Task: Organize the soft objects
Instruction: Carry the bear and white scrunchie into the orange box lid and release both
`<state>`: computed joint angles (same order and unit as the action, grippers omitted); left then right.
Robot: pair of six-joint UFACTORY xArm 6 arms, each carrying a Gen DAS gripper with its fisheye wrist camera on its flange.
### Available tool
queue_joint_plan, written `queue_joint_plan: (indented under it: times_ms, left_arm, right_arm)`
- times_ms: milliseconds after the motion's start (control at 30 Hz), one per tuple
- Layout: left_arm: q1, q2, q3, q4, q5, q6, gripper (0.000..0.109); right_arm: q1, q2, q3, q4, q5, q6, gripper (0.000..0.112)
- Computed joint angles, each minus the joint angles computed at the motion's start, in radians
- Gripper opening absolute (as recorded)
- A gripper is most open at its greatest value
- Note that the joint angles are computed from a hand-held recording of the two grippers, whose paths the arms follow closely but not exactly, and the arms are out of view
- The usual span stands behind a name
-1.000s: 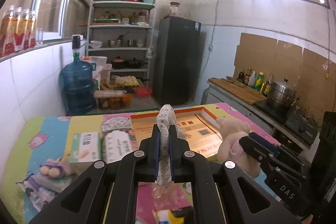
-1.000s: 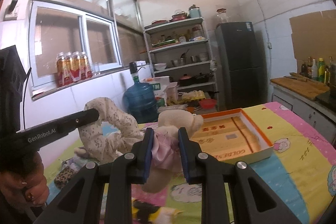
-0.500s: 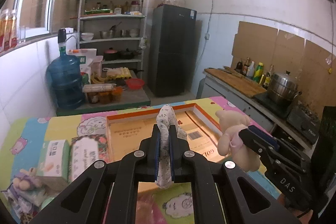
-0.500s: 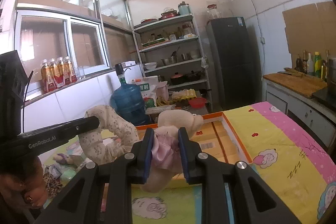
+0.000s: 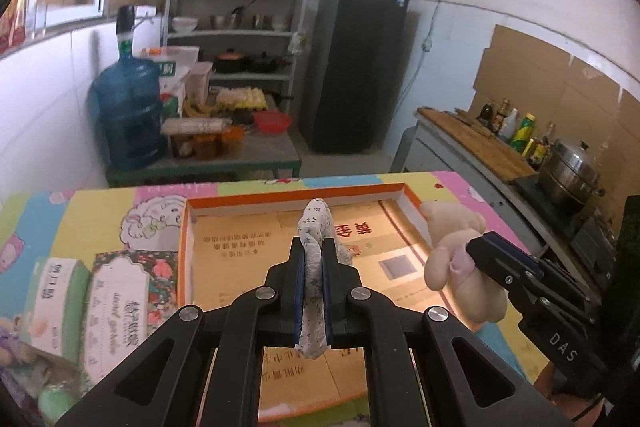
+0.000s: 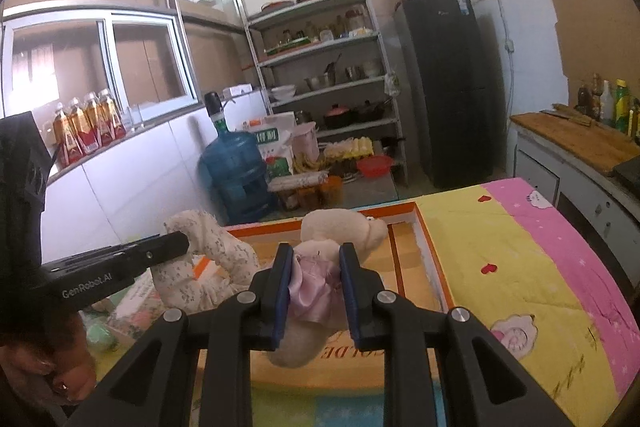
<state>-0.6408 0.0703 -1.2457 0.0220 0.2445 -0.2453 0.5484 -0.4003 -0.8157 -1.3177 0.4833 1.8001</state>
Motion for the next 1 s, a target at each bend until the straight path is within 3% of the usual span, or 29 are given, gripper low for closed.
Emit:
queue_joint_plan:
  times_ms: [367,867,933,1000]
  left_arm:
    - [0.017,0.146,-0.137,-0.033,0.082,0.002,0.007]
    - [0.031,0.234,-0.224,0.014,0.183,-0.061,0.009]
    - [0.032,0.238,-0.231,0.007,0.192,-0.057,0.014]
    - [0.031,0.235,-0.225,-0.006,0.179,-0.049,0.028]
  right_arm:
    - [-0.111,0.137,-0.055,0.108,-0.159,-0.100,0.024]
    - [-0.130,0.194,-0.057,0.266,-0.170,-0.241,0.025]
    - [-0.132,0.199,-0.058,0.286,-0.176,-0.257,0.026]
    - [-0.137,0.207,-0.059,0.308,-0.186,-0.276,0.028]
